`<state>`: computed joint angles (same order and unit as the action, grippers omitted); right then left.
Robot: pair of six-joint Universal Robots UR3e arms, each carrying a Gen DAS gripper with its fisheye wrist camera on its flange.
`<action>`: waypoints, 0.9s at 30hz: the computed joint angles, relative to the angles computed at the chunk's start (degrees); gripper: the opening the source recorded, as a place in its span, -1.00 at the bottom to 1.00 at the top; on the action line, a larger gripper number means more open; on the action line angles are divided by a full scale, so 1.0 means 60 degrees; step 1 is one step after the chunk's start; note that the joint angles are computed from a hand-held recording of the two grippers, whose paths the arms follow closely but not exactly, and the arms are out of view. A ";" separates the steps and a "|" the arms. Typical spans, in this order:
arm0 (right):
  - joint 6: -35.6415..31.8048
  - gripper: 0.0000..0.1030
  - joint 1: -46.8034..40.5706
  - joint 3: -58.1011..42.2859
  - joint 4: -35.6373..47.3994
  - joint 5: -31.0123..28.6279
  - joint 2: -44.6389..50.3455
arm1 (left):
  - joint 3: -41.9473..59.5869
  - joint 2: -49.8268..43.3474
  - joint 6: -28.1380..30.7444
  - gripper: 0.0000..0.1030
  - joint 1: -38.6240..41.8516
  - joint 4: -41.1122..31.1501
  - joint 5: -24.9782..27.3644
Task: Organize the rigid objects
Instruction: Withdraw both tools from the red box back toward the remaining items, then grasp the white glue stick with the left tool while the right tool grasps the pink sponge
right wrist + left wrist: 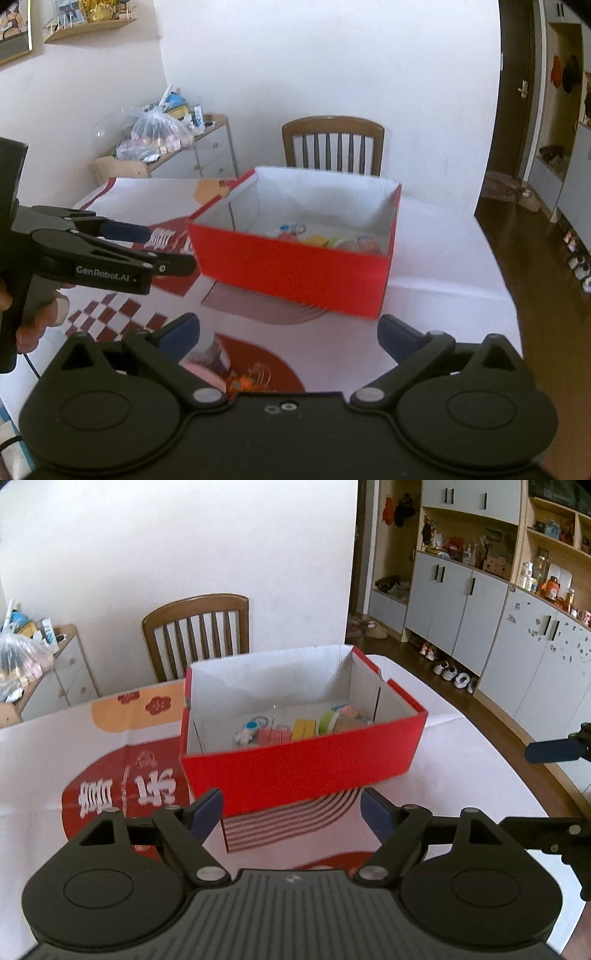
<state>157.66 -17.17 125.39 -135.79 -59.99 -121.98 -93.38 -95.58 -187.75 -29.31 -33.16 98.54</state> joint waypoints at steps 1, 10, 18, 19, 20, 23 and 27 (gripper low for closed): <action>-0.0026 0.99 0.0019 0.0203 -0.0054 -0.0022 -0.0150 | -0.0238 0.0070 -0.0062 0.58 -0.0062 0.0138 0.0053; -0.0538 0.99 -0.0301 0.1371 0.0640 0.0186 -0.1515 | -0.2794 0.0878 -0.1071 0.58 -0.0391 0.1327 0.0534; -0.0293 0.99 -0.0053 0.1996 0.0228 -0.0296 -0.1373 | -0.4700 0.1391 -0.1512 0.58 -0.1245 0.2181 0.0994; -0.0247 0.99 0.0014 0.2049 0.0097 -0.0330 -0.1252 | -0.4842 0.1376 -0.1522 0.58 -0.1323 0.2268 0.0986; -0.0155 0.99 0.0120 0.2090 -0.0047 -0.0400 -0.1123 | -0.4913 0.1323 -0.1564 0.58 -0.1445 0.2299 0.1039; 0.0108 0.99 0.0538 0.2163 -0.0484 -0.0622 -0.0630 | -0.5093 0.1045 -0.1745 0.58 -0.1763 0.2455 0.1130; 0.0609 0.98 0.1431 0.2137 -0.1271 -0.1096 0.0317 | -0.5226 0.0547 -0.2207 0.58 -0.2135 0.2842 0.1490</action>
<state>161.31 -8.58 138.21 -143.41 -66.56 -120.07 -124.74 -92.30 -200.99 -42.12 -16.11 107.48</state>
